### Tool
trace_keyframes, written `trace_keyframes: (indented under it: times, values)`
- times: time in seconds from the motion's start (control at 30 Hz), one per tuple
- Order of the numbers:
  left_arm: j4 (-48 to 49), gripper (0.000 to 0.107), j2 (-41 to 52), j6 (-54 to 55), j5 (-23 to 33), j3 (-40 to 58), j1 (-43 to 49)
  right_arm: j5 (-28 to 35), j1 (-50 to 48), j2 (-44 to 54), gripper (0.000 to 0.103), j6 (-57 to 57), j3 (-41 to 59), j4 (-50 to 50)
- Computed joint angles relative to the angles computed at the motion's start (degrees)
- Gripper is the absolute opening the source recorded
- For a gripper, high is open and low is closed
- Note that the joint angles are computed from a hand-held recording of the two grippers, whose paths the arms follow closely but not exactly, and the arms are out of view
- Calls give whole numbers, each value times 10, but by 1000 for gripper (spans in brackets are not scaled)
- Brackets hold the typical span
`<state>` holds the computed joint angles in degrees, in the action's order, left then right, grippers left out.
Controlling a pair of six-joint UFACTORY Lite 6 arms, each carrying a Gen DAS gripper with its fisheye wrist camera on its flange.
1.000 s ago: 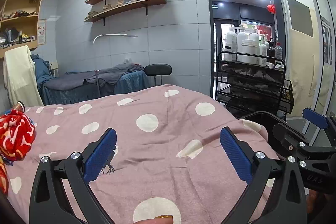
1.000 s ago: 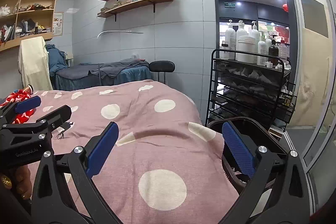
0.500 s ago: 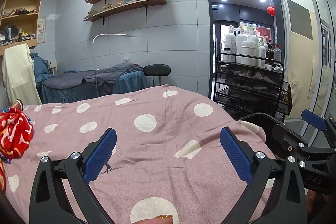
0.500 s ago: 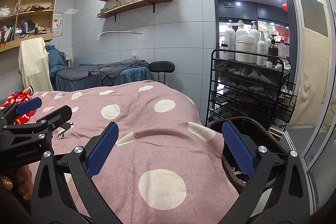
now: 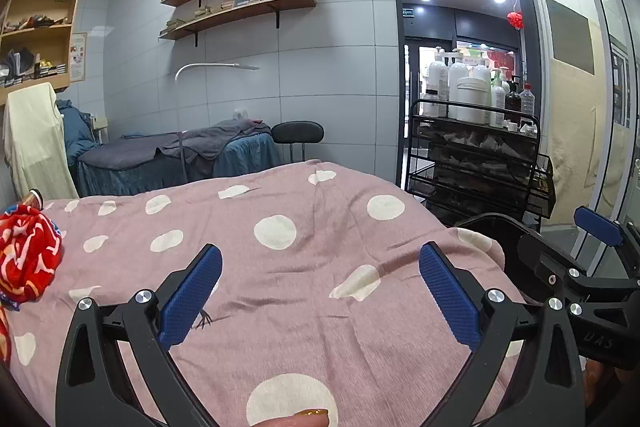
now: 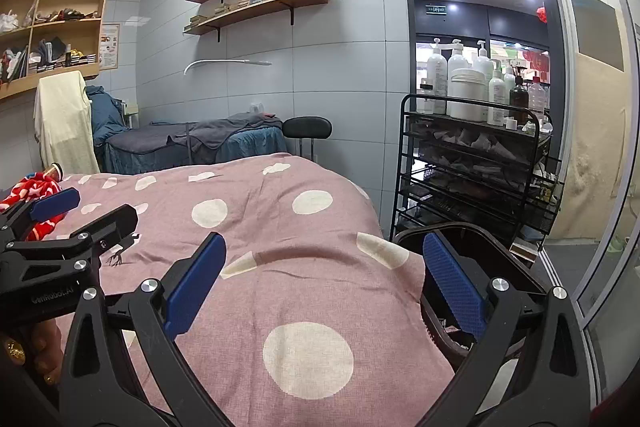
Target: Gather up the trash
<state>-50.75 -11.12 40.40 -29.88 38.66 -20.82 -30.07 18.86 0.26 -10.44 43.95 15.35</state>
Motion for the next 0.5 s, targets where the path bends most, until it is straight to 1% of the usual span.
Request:
trace_keyframes:
  times: [0.5]
  values:
    - [-8,98,0,3,-4,0,-8,0,0,0,98,-1,0,1]
